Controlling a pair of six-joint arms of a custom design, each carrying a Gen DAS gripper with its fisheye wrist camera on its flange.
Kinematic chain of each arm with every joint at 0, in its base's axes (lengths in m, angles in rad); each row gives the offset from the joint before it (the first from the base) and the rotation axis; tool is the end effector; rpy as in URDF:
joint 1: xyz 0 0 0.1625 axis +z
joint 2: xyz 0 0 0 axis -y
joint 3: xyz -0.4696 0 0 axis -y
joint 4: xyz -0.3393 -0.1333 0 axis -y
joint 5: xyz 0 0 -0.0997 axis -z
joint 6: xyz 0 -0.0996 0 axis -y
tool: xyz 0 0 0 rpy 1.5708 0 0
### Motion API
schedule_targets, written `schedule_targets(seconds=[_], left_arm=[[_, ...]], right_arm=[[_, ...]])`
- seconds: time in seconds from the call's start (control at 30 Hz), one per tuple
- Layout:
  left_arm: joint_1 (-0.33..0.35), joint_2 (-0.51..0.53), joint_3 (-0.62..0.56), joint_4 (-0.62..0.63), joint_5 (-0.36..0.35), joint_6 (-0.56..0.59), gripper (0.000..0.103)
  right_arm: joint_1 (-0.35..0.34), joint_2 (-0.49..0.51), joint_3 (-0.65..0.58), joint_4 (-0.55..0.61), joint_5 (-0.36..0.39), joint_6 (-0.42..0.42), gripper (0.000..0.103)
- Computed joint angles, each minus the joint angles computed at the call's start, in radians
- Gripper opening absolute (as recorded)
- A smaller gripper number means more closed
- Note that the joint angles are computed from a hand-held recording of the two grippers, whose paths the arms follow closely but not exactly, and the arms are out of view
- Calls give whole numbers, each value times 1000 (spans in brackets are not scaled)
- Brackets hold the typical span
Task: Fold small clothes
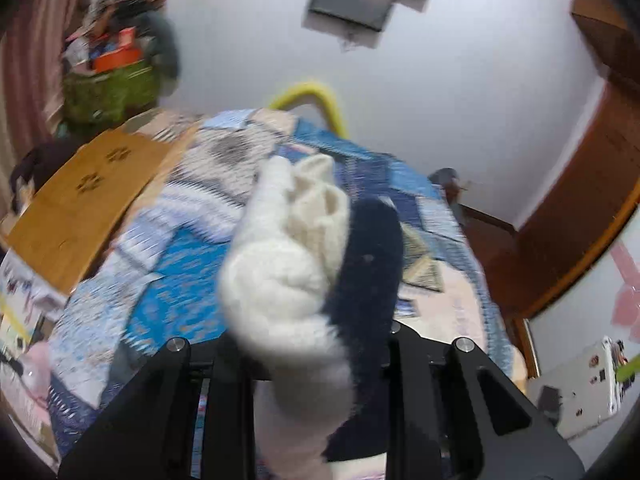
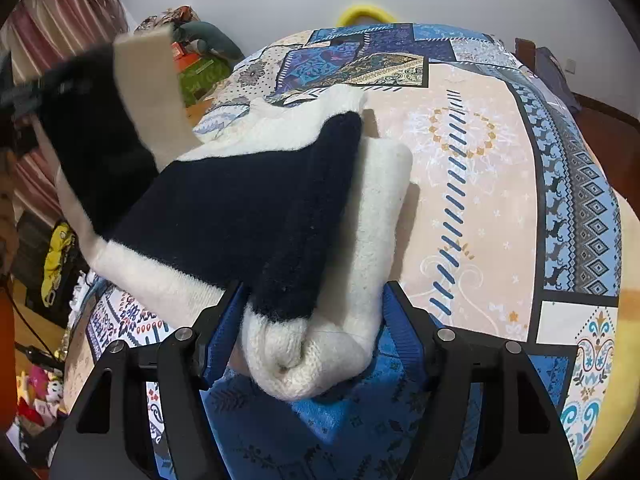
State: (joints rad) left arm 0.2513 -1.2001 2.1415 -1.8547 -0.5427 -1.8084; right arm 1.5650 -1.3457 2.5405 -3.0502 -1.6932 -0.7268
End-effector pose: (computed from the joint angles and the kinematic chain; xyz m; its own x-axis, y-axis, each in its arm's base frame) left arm -0.3499 -0.3155 0.2243 -0.8342 -0.3397 -0.4344 0.1874 0.5663 -0.8026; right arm 0.1191 -0.3535 0.2378 -0.7452 -0.6078 0.2741 -0.6552 0.7438 -0.1320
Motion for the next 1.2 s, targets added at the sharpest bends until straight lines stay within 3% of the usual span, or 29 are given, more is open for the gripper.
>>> schedule_targets(seconds=[0.13,0.3,0.43,0.57,0.67,0.73,0.8,1.0,1.1,1.2], left_arm=[[29,112,-52,-198,29,195,24],[37,238,-81,-387,-9,389,24],[39,312,-82,-456,-87,497,24],[27,348,-92,-433,-176,565,25],[10,344,-90,-424,-222,612,41],[-4,325,-71,-481,-253,648,60],[-32,299,-56,-497,-241,645,65],[-80,205,-39,-344,-140,522,75],[-57,159,-5,-271,-129,433,76],[4,145,34,-238,-175,401,76]], right_arm=[[-13,-9,4,9,16,-4,65],[-16,-13,1,20,17,-13,66],[-20,-25,-2,38,27,-15,66],[-24,-37,-4,49,36,-22,66],[-20,-42,-2,47,37,-26,66],[-14,-45,1,43,34,-32,66],[-8,-46,1,39,30,-39,66],[4,-67,-9,55,27,-60,66],[10,-66,-23,50,16,-73,66],[17,-44,-45,38,0,-77,66]])
